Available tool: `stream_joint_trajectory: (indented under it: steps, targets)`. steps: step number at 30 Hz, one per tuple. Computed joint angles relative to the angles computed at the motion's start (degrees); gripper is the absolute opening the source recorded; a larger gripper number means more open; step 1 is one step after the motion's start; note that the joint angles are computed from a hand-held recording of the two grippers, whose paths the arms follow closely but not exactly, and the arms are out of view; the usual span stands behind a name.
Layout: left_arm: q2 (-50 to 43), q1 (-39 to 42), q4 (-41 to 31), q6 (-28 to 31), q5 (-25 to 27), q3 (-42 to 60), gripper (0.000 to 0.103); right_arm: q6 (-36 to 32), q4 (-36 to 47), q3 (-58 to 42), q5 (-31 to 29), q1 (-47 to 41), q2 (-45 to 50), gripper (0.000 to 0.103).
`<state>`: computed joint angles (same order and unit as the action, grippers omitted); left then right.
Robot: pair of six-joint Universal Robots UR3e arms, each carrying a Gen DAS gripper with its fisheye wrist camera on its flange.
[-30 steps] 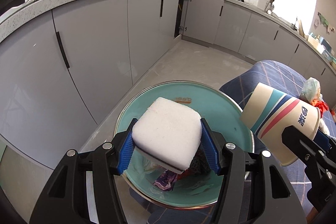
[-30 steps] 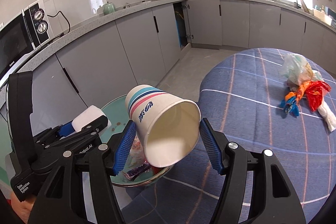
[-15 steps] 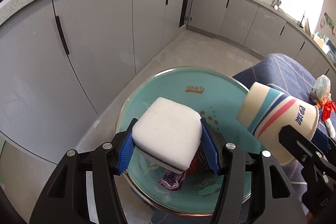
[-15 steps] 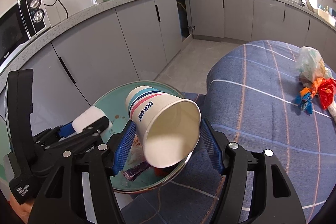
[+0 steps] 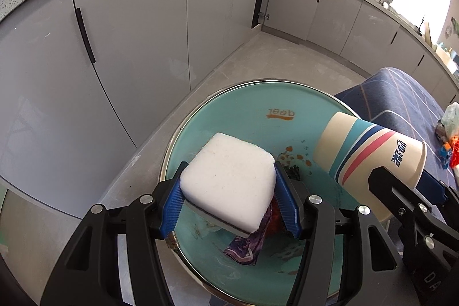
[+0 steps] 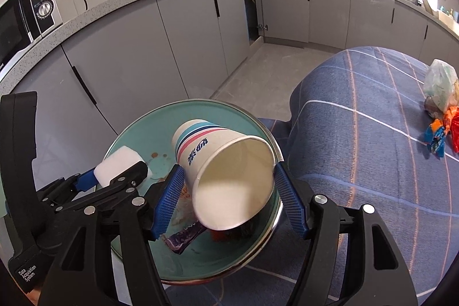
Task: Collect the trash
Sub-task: 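Carry sponge and cup over the teal bin and open both tools to drop them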
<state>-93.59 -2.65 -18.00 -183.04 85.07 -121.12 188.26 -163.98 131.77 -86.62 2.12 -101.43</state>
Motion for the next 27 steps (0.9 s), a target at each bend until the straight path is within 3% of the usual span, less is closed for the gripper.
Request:
stream_joint_trajectory:
  steps: [8, 17, 20, 25, 27]
  targets:
    - [-2.55, -0.46, 0.65, 0.3, 1.6, 1.36, 0.06, -0.91, -0.53, 0.28, 3.46, -2.53, 2.56, 0.071]
    - [-3.01, -1.88, 0.22, -0.49, 3.26, 2.03, 0.062, -0.4, -0.79, 3.58, 2.26, -4.54, -5.51, 0.071]
    - [-2.59, -2.69, 0.0, -0.81, 4.36, 2.14, 0.068, -0.42, 0.76, 4.86, 3.54, -6.6, -8.96, 0.071]
    - [-1.47, -4.73, -0.75, -1.43, 7.07, 2.5, 0.091, -0.94, 3.28, 5.95, 4.68, -9.04, -12.93, 0.071]
    - [-0.95, -5.94, -0.75, -1.54, 8.68, 2.66, 0.092, -1.39, 4.87, 6.42, 5.47, -10.39, -15.27, 0.071]
